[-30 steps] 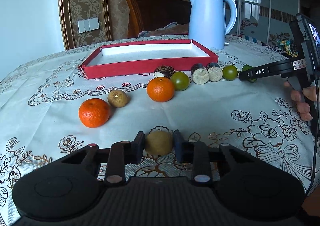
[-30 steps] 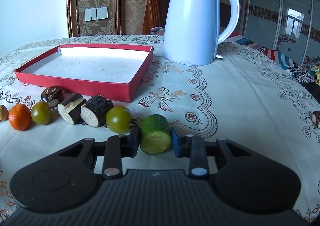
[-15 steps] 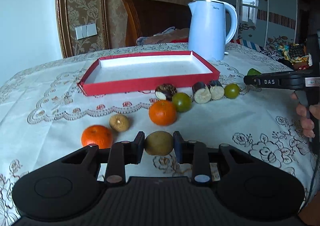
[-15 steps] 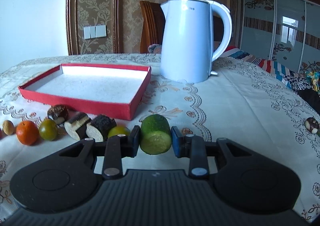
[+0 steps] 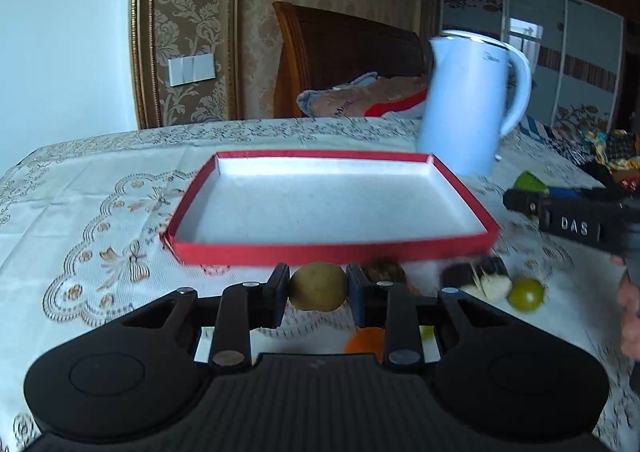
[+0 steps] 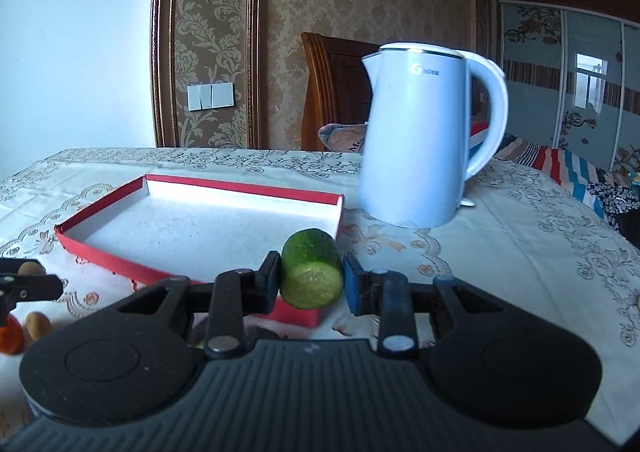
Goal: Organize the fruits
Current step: 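Carry the kiwi and cucumber slice into the red tray with both tools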
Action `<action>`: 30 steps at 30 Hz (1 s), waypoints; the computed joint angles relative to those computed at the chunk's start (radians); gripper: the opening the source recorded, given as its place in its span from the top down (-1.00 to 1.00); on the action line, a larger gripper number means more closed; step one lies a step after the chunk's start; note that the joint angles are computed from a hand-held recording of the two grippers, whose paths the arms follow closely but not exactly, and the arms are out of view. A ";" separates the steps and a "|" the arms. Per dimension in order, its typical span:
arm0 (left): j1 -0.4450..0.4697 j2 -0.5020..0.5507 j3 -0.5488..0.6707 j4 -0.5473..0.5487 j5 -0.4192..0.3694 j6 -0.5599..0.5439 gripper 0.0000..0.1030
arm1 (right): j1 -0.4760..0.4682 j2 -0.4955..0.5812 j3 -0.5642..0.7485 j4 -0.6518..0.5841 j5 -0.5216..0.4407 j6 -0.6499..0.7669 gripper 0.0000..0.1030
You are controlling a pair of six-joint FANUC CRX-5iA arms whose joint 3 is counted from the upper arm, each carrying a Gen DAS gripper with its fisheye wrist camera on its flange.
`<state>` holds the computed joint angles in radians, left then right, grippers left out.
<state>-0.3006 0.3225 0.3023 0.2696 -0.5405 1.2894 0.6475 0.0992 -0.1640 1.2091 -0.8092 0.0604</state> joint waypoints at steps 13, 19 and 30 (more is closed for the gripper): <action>-0.026 0.273 0.432 -0.203 -0.134 0.221 0.42 | -0.055 0.218 0.278 -0.200 -0.031 0.164 0.41; -0.036 0.373 0.601 -0.272 -0.231 0.268 0.42 | -0.072 0.279 0.370 -0.282 -0.048 0.228 0.41; -0.037 0.489 0.790 -0.274 -0.366 0.270 0.41 | -0.077 0.368 0.516 -0.393 -0.080 0.351 0.41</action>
<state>-0.3377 0.8118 1.0923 -0.0042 -0.9064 1.5595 0.5705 0.4669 0.3517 0.8164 -0.8897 0.4113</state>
